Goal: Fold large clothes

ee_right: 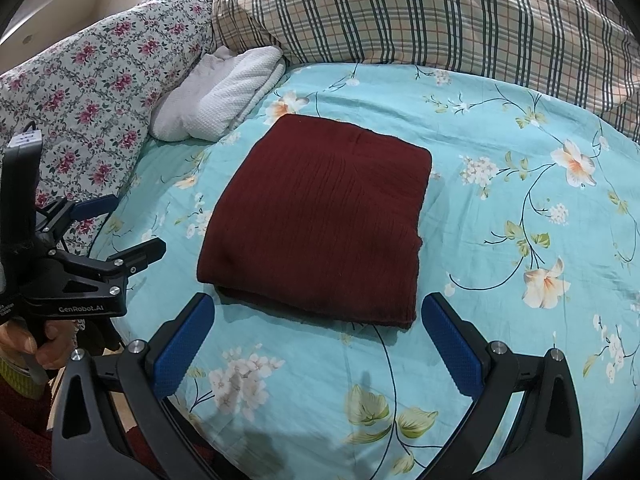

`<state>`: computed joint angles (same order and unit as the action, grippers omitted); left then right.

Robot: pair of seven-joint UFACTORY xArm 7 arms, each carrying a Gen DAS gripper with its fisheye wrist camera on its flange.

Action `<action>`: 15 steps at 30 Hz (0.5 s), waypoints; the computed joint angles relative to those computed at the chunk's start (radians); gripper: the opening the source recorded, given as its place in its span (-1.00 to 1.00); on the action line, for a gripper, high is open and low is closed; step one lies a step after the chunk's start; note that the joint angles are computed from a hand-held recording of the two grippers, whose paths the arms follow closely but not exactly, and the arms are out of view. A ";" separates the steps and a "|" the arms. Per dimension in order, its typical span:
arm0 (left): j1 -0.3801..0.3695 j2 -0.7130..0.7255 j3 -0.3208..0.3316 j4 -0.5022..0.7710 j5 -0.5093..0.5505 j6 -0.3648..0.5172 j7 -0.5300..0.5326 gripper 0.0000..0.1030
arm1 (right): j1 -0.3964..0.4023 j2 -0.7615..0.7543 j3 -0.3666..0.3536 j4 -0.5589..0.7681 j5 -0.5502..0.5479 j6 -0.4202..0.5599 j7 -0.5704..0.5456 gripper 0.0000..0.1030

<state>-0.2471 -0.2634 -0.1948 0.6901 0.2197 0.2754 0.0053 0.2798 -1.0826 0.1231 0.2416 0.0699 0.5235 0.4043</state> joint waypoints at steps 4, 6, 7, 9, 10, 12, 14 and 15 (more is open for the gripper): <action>0.000 -0.002 -0.001 0.004 0.000 0.006 -0.003 0.94 | 0.001 -0.003 -0.004 -0.003 -0.001 0.000 -0.003 1.00; 0.001 -0.003 -0.001 0.002 0.004 0.004 -0.005 0.94 | 0.001 -0.004 -0.003 -0.004 -0.001 0.001 -0.004 1.00; 0.002 -0.004 -0.003 0.003 0.005 0.007 -0.008 0.94 | 0.001 -0.004 -0.003 -0.001 -0.001 0.004 -0.003 1.00; 0.002 -0.006 -0.004 0.006 0.006 0.010 -0.011 0.94 | 0.001 -0.003 -0.003 0.004 -0.001 0.008 -0.005 1.00; 0.002 -0.008 -0.004 0.006 0.006 0.011 -0.013 0.94 | 0.001 -0.001 -0.003 0.007 -0.001 0.009 -0.005 1.00; 0.001 -0.011 -0.004 0.006 0.005 0.013 -0.015 0.94 | 0.000 -0.003 -0.003 0.006 0.000 0.010 -0.005 1.00; 0.003 -0.014 -0.008 0.004 0.010 0.014 -0.021 0.94 | 0.000 -0.003 -0.001 0.006 0.000 0.009 -0.003 1.00; 0.003 -0.017 -0.010 0.002 0.012 0.014 -0.025 0.94 | 0.000 -0.004 -0.001 0.005 0.000 0.009 -0.004 1.00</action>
